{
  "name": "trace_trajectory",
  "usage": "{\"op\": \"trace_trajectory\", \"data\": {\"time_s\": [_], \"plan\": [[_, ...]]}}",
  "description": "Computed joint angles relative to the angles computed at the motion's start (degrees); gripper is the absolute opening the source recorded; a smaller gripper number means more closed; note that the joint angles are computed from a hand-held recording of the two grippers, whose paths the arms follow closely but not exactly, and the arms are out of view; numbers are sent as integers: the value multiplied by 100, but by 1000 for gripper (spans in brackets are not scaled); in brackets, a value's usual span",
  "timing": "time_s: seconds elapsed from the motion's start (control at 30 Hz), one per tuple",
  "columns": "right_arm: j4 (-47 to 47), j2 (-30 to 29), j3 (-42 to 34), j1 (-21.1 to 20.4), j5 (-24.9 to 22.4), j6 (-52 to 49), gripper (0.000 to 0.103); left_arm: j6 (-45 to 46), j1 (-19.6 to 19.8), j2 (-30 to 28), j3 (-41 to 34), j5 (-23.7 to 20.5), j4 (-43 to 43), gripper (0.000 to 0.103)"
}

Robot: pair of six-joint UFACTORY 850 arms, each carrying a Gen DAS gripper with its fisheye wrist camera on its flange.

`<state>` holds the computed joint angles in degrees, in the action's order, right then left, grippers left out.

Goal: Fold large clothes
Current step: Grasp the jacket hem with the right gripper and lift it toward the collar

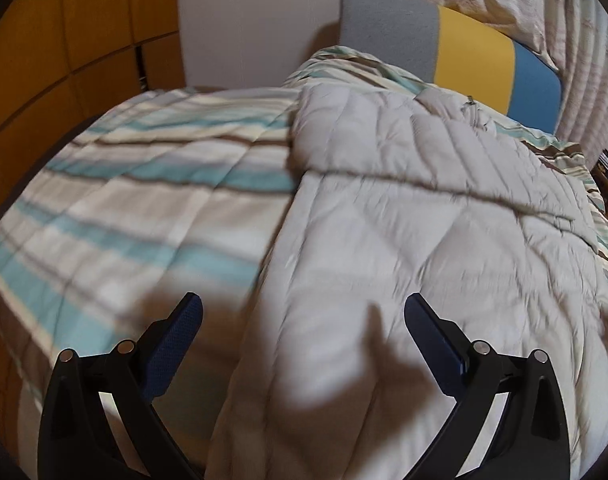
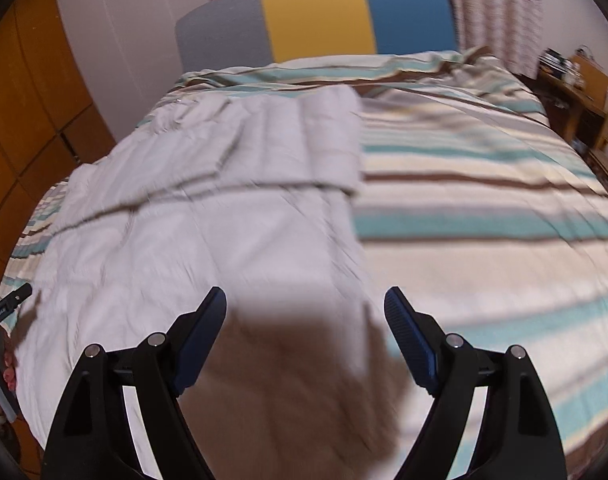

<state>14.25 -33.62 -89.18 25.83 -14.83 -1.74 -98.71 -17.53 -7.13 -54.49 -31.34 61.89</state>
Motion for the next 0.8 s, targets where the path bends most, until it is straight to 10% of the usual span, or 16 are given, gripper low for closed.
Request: {"op": "trace_trajectory", "data": {"time_s": [0.43, 0.67, 0.8], "plan": [[2365, 1263, 2046, -198, 254, -2035, 73, -1343, -777, 783, 1095, -108, 633, 99], [3173, 1476, 2468, -183, 248, -2697, 72, -2068, -1172, 819, 1302, -320, 1049, 82], [4211, 1481, 2530, -133, 193, -3756, 49, -2387, -1210, 838, 1339, -103, 1250, 52]]}}
